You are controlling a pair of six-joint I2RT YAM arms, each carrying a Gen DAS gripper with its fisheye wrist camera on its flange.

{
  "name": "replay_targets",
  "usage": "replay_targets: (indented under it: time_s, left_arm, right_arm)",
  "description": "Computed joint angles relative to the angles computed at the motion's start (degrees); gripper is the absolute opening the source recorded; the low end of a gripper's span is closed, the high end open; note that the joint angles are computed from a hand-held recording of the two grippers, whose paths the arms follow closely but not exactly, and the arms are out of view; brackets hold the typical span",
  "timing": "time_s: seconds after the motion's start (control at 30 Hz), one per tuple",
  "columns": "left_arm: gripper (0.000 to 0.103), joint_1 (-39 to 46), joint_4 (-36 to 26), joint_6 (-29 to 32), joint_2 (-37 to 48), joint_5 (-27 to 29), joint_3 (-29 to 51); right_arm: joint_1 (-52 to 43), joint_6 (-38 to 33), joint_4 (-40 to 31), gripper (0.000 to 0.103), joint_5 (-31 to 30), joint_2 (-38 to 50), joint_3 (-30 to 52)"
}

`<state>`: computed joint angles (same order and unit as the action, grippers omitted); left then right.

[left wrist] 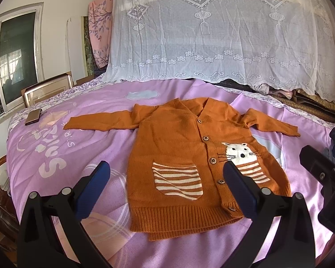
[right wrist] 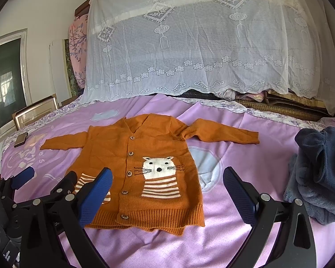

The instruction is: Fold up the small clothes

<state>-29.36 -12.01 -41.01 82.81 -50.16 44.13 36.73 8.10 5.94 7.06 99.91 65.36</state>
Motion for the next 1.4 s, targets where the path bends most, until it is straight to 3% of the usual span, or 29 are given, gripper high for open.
replay_targets:
  time_s: [0.6, 0.8, 1.0, 1.17, 1.27, 1.4]
  left_arm:
    - [0.099, 1.49, 1.93, 0.49, 1.15, 1.35, -0.47]
    - [0.099, 2.79, 3.1, 1.15, 1.8, 2.93, -0.97]
    - [0.099, 6.19, 6.49, 3.72, 5.01, 8.22, -1.01]
    - [0.099, 10.58, 10.87, 5.75, 10.21, 15.26, -0.73]
    - [0.099, 13.63, 11.52, 6.49, 12.3, 22.19, 0.11]
    - [0.099, 13.65, 10.3, 9.32, 14.11, 23.83, 3.38]
  right_arm:
    - [0.1, -1.06, 7.98, 0.1, 1.2, 1.41, -2.91]
    - [-0.25, 0.1, 6.83, 0.1, 0.72, 2.71, -1.51]
    - [-2.14, 2.87, 5.75, 0.1, -1.63, 6.06, 1.06]
    - [-5.95, 6.8, 4.6, 0.1, -7.14, 10.39, 4.28]
    - [-8.95, 8.61, 5.28, 0.1, -13.91, 13.72, 6.2]
    - [-10.62, 10.99, 1.02, 0.1, -13.88, 17.38, 10.88]
